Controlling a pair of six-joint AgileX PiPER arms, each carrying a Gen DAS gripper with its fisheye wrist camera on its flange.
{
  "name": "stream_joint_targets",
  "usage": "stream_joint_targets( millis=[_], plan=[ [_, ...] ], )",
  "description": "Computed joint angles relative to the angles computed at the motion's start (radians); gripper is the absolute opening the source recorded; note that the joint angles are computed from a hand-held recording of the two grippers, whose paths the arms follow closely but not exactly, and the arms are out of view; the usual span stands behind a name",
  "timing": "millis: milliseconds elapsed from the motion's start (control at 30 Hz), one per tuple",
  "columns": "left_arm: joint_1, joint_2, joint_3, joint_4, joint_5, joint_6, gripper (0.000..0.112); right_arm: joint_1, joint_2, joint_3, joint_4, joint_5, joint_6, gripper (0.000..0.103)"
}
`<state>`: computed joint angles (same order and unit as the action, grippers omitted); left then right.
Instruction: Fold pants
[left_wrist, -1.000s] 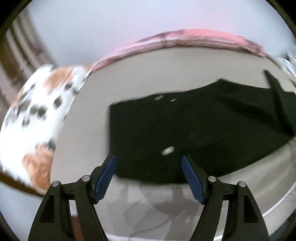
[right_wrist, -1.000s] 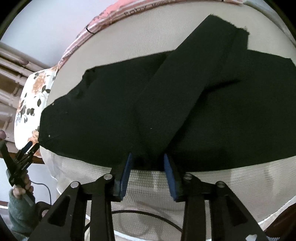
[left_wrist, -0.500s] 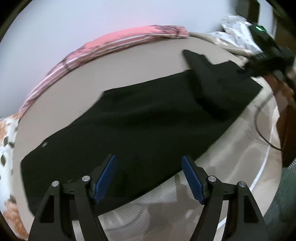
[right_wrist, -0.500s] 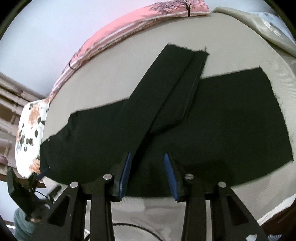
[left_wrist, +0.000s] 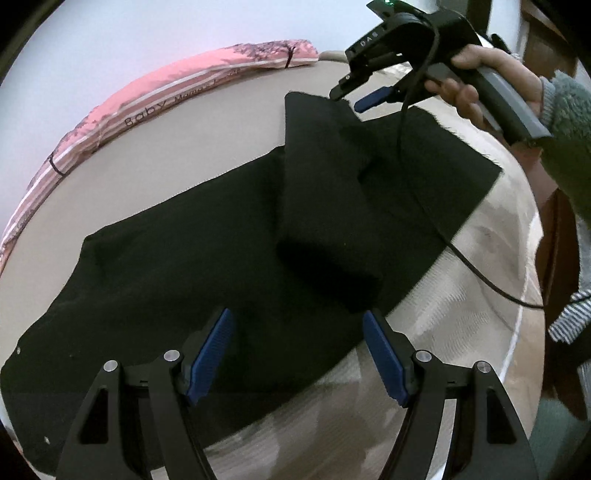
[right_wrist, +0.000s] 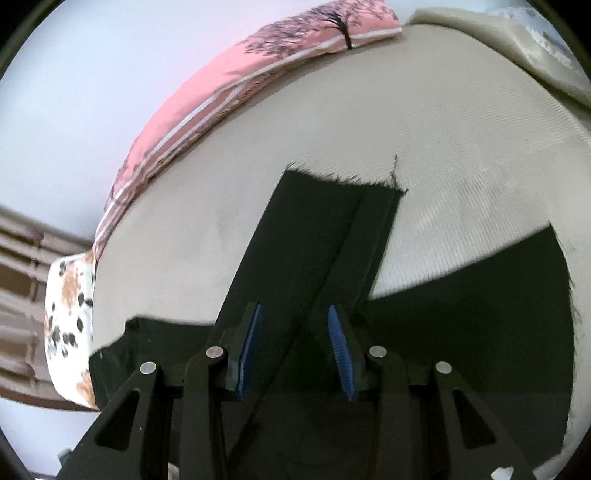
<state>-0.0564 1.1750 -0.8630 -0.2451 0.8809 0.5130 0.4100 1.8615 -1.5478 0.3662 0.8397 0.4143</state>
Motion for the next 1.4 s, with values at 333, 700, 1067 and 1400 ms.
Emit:
stream_joint_targets(
  millis=[333,700,1067,1400],
  plan=[
    [-0.037,0.078,-0.022,-0.023,-0.024,-0.086,0.053,-0.095,0.115,-0.065,0.147,-0.048,-0.085,0.036],
    [-0.011,0.112,-0.031,-0.093,0.010,-0.060,0.038,-0.114,0.187,-0.105,0.256,-0.102,-0.205,0.028],
    [0.004,0.138,-0.040,-0.112,0.018,-0.053,0.038,-0.161,0.187,-0.052,0.509,-0.087,-0.468,0.019],
    [0.042,0.149,-0.045,-0.145,0.028,-0.008,0.038,-0.128,0.148,0.026,0.502,-0.111,-0.530,0.019]
  ],
)
